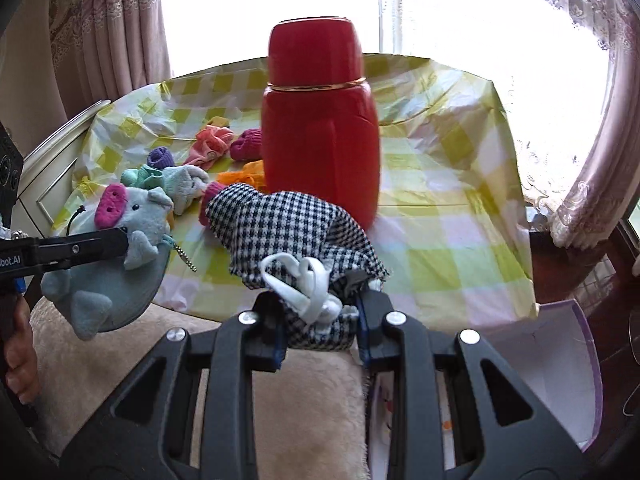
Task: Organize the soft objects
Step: 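Carry the pouch and elephant over the white box and release both, then grasp the pink coin purse with the left tool while the right tool grasps the yellow sponge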
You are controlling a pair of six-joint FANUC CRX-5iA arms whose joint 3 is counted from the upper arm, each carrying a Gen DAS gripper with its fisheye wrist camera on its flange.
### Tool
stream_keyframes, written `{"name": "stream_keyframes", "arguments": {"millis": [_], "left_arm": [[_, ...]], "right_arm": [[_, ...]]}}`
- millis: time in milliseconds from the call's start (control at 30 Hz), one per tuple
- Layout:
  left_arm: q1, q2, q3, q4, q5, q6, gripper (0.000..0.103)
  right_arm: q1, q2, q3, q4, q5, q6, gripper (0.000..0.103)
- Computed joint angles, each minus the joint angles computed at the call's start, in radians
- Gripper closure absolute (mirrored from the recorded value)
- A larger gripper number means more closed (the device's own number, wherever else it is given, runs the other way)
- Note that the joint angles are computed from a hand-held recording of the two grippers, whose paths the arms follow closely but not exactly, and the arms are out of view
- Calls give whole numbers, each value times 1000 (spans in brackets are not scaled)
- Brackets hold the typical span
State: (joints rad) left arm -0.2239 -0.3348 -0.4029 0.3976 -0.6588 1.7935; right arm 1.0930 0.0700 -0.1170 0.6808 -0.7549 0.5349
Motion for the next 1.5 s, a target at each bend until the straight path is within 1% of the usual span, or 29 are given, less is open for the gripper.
{"name": "stream_keyframes", "arguments": {"millis": [133, 233, 400, 433, 467, 533, 567, 600, 633, 667, 700, 733, 767, 867, 1200, 1367, 1500], "left_arm": [[-73, 88, 12, 145, 40, -124, 75], [-125, 152, 36, 220, 48, -196, 75], [-199, 243, 69, 372, 42, -328, 75], [-212, 259, 78, 394, 36, -348, 75], [-224, 275, 86, 413, 30, -366, 75], [-245, 302, 97, 451, 21, -394, 75], [-255, 316, 97, 491, 14, -426, 68], [-261, 336, 102, 530, -2, -457, 55], [-266, 352, 118, 527, -19, -455, 47], [-266, 360, 131, 506, -32, -441, 34], [-269, 365, 138, 499, -40, -437, 32], [-270, 366, 137, 505, -44, -443, 32], [-268, 362, 136, 497, -47, -437, 32], [-258, 347, 130, 461, -43, -404, 32], [-203, 270, 67, 403, -20, -332, 32], [-161, 217, 48, 313, -22, -251, 32], [-117, 161, 45, 179, -44, -152, 32]], "right_arm": [[-28, -56, -62, 23, -68, -64, 73], [-45, -90, -97, 31, -119, -98, 73], [-69, -136, -132, 15, -202, -117, 73], [-72, -147, -144, 12, -213, -122, 72], [-76, -155, -151, 6, -223, -124, 70], [-82, -170, -165, -1, -244, -133, 70], [-83, -178, -172, -2, -251, -140, 70], [-86, -183, -177, -4, -257, -145, 69], [-89, -186, -179, -9, -263, -146, 67], [-92, -186, -175, -20, -270, -142, 59], [-92, -187, -178, -23, -272, -145, 48], [-93, -191, -184, -21, -268, -152, 45], [-91, -195, -190, -16, -265, -161, 41], [-92, -188, -181, -30, -258, -146, 37], [-76, -138, -127, -97, -206, -92, 36], [-56, -98, -79, -124, -181, -60, 36], [-33, -55, -24, -151, -173, -7, 36]]}}
